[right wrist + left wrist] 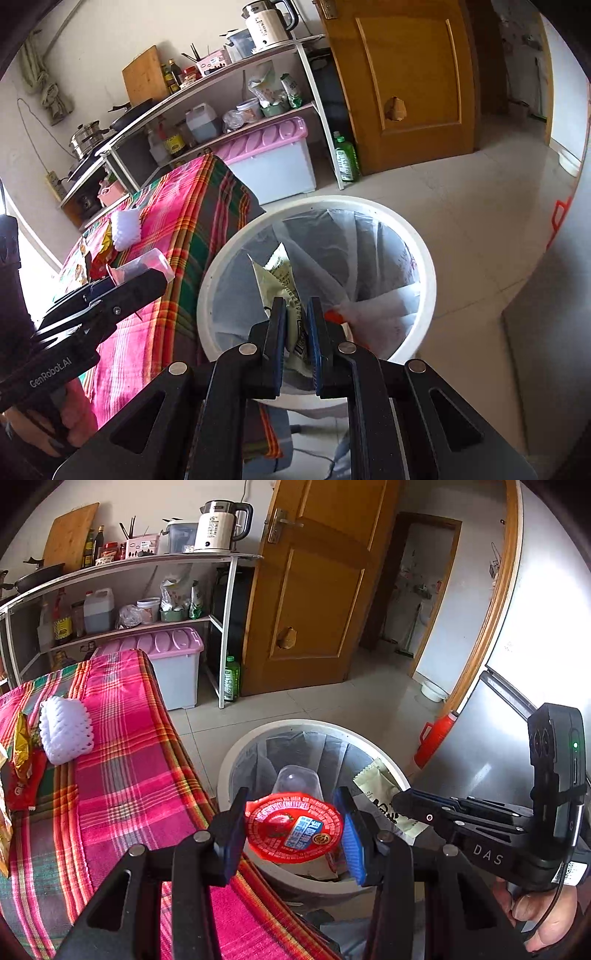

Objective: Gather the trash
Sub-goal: 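Carry the red lid and paper wrapper over the white bin and open both tools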

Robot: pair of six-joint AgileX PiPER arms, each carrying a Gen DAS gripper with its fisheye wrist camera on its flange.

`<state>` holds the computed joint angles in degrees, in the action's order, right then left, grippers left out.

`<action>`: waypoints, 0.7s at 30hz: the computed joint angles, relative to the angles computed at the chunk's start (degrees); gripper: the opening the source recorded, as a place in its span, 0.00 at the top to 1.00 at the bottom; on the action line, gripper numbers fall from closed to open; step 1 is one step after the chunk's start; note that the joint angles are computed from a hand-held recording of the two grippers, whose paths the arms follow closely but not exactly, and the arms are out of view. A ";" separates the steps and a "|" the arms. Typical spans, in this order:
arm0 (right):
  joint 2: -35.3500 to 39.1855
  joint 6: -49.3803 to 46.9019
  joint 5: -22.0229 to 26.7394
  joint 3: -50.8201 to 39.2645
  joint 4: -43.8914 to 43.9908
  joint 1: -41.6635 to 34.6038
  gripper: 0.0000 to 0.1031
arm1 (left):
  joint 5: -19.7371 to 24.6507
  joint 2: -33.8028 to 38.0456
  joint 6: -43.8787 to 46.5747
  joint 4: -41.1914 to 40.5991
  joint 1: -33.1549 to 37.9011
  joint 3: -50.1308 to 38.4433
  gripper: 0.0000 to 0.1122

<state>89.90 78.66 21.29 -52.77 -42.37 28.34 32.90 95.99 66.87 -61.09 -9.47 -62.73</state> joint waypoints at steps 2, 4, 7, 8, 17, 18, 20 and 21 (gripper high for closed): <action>0.22 -0.34 -0.77 0.52 0.58 -0.91 0.88 | -0.24 0.73 -0.94 0.73 -0.91 -0.59 0.58; 0.54 -0.87 -1.12 0.63 1.34 -1.65 0.87 | -0.46 1.21 -1.40 0.94 -1.55 -0.87 0.58; 1.12 -2.54 -2.08 0.74 4.07 -2.83 0.84 | -0.83 2.59 -3.18 1.95 -2.44 -2.12 0.57; 1.39 -3.18 -2.13 0.69 4.95 -3.19 0.83 | -0.75 3.09 -4.16 2.68 -2.63 -2.65 0.57; 1.37 -1.19 -2.52 1.50 3.81 -3.96 0.83 | 1.56 5.77 -8.48 5.63 -2.62 -5.53 0.53; 1.19 -0.09 -2.31 1.57 2.79 -3.61 0.83 | 1.62 5.77 -8.54 5.51 -2.49 -5.52 0.53; 0.87 0.52 -2.01 1.51 2.02 -3.31 0.83 | 1.76 5.65 -8.20 5.02 -2.21 -5.39 0.53; 0.66 0.81 -1.86 1.56 1.74 -3.10 0.83 | 1.62 5.45 -7.99 4.85 -2.22 -5.14 0.53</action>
<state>90.55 79.47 19.43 -51.21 -40.64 25.24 34.52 101.45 58.88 -56.25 -11.68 -67.88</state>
